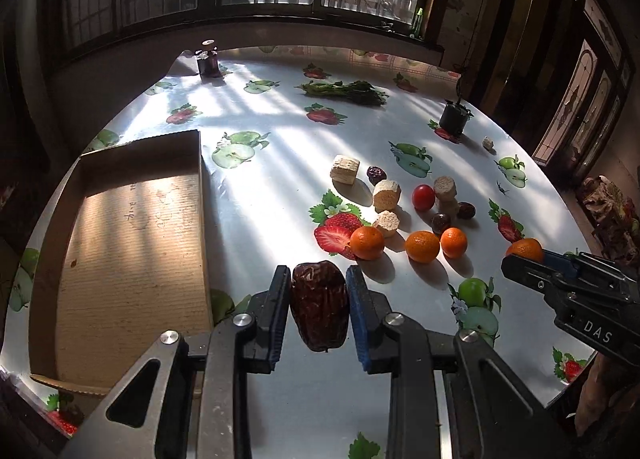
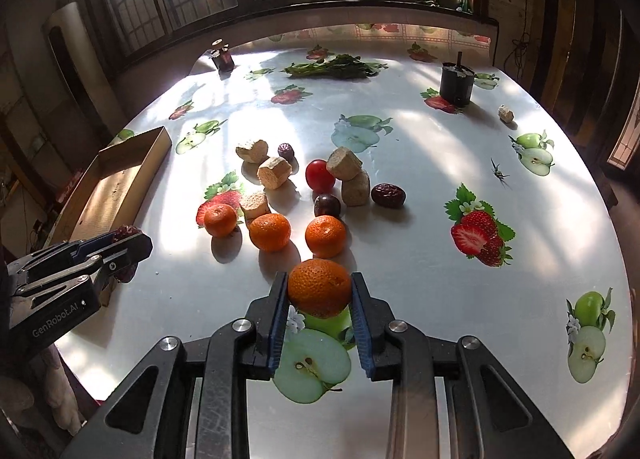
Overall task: Organize fruits
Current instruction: 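Grasp the red date with the left tool while the right tool grasps a mandarin, then carry both into the cardboard tray and open both tools to release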
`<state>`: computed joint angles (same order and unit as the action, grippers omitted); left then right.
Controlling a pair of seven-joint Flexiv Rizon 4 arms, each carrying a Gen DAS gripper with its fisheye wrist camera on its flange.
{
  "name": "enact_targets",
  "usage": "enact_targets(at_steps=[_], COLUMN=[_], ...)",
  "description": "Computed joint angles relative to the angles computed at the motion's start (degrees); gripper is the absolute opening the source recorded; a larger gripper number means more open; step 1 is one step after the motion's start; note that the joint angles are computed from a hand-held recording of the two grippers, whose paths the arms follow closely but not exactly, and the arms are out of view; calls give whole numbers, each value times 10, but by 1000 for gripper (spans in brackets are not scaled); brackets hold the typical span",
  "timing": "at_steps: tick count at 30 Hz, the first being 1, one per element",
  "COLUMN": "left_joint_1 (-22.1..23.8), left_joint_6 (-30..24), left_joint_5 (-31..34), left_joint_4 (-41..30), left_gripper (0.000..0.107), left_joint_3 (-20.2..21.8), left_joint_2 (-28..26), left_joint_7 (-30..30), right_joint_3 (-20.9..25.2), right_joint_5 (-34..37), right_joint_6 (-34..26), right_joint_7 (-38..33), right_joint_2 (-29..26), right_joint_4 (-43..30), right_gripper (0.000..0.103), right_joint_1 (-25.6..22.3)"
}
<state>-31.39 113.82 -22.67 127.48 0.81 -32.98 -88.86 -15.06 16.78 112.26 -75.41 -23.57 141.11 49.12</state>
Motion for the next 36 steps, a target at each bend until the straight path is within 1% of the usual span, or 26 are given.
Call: enact_targets(at_steps=[2,3,4,6,7,8,9,11,12,13,15,17,19,21,24,25,27,30,31,34,36], left_joint_1=[-8,-1,9,40,53,63,83,117,128,143,189,203,227,247,217,213,223,233,231,220,196], left_joint_6=[18,29,40,47,50,51,49,37,32,27,30,30,33,35,32,31,35,39,41,47,51], left_joint_5=[-21,-27,-33,-40,-44,-51,-49,-43,-41,-33,8,27,52,75,61,60,71,84,85,80,60], left_joint_4=[34,50,66,89,96,101,104,104,104,104,109,110,112,110,104,103,105,109,111,117,122], left_gripper=[28,28,28,28,28,28,28,28,28,28,28,28,28,28,28,29,39,47,48,52,58], left_joint_3=[33,39,44,45,48,50,48,41,40,35,9,5,-7,-19,4,5,-4,-12,-12,-5,12], left_joint_2=[19,26,31,39,38,35,31,22,17,14,8,4,-1,-7,-11,-11,-11,-7,-6,2,10], left_joint_7=[-2,-4,-6,-8,-8,-7,-8,-12,-14,-18,-36,-45,-58,-73,-74,-75,-84,-96,-100,-108,-107], right_joint_3=[3,9,14,3,4,17,39,96,114,116,116,136,155,151,130,122,113,116,116,91,84], right_joint_5=[-7,-13,-20,-28,-38,-54,-73,-117,-136,-149,-172,-196,-215,-230,-252,-258,-270,-286,-291,-295,-293], right_joint_6=[-1,-5,-10,-24,-30,-35,-42,-63,-73,-80,-102,-128,-146,-154,-159,-158,-154,-154,-155,-141,-127], right_joint_7=[-8,-10,-13,-18,-18,-17,-12,4,12,20,40,59,75,91,113,120,133,143,145,155,155], right_joint_2=[14,18,17,8,-1,-12,-25,-55,-73,-91,-125,-151,-168,-179,-188,-188,-190,-193,-193,-193,-190], right_joint_4=[-9,-18,-30,-57,-72,-91,-113,-159,-181,-200,-235,-264,-283,-292,-295,-293,-292,-293,-293,-285,-279], right_gripper=[32,32,32,32,32,32,32,32,32,32,32,32,32,32,33,33,33,34,34,42,48], right_joint_1=[22,26,35,70,81,78,64,20,8,9,17,0,-16,-13,3,9,15,8,7,28,34])
